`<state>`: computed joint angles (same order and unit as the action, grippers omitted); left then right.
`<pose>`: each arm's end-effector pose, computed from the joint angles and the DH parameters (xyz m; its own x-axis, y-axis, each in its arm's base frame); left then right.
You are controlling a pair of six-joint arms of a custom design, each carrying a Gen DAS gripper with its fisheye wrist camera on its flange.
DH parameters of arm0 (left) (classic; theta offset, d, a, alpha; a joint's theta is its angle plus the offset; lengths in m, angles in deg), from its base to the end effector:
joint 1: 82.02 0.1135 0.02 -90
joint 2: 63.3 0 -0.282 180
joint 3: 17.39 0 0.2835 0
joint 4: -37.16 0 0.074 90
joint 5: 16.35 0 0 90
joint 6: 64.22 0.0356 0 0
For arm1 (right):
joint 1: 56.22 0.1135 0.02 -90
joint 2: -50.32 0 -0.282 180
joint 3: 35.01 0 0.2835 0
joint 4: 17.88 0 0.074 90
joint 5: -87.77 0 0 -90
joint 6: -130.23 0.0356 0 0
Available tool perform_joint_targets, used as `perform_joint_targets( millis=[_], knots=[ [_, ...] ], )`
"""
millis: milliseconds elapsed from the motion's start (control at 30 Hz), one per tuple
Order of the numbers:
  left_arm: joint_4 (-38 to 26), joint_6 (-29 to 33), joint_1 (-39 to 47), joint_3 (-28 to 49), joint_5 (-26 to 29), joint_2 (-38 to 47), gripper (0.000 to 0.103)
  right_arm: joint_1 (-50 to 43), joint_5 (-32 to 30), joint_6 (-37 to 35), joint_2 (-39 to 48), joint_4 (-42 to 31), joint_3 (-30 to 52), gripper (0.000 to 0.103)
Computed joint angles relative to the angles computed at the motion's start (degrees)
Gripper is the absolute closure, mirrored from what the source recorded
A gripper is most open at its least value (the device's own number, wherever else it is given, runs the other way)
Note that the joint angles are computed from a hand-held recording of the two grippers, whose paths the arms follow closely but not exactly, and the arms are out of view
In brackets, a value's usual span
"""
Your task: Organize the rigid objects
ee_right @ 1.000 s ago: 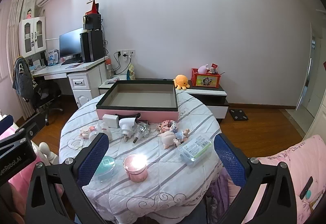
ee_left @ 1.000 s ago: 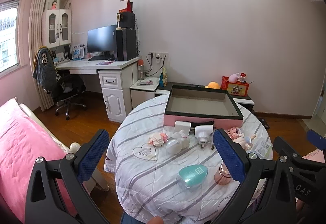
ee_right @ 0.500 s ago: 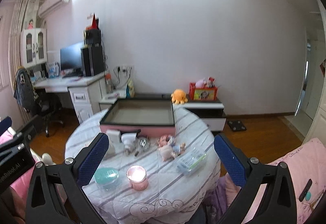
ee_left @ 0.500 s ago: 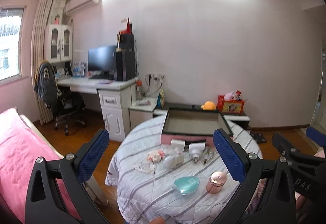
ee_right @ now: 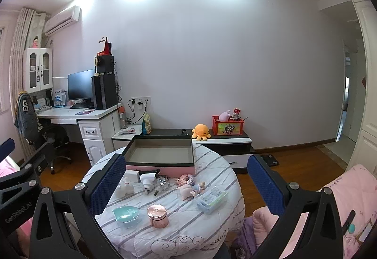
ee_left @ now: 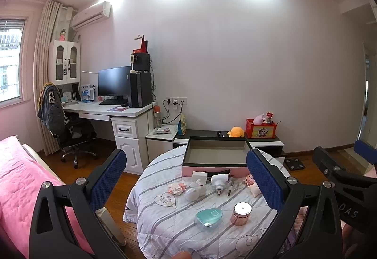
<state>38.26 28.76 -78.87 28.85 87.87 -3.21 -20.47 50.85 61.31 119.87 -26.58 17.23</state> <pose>0.2606 0.0056 0.2661 -0.2104 0.0389 -0.9768 0.1972 0.9804 -0.0034 0.2421 0.1392 0.2515 -0.2486 0.0873 -0.9647 0.3446 0.9387 -0.0039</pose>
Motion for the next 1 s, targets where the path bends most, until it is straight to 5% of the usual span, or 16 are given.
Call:
perform_joint_targets(
  millis=[533,1000],
  knots=[
    [0.1,0.8,-2.6,0.9,-1.9,3.8,0.0,-2.2,-2.5,1.0,1.5,0.7,-0.6,0.0],
    [3.3,1.4,-4.4,12.6,-5.9,35.4,0.0,-16.7,-21.6,0.6,23.3,4.5,5.8,0.0]
  ],
)
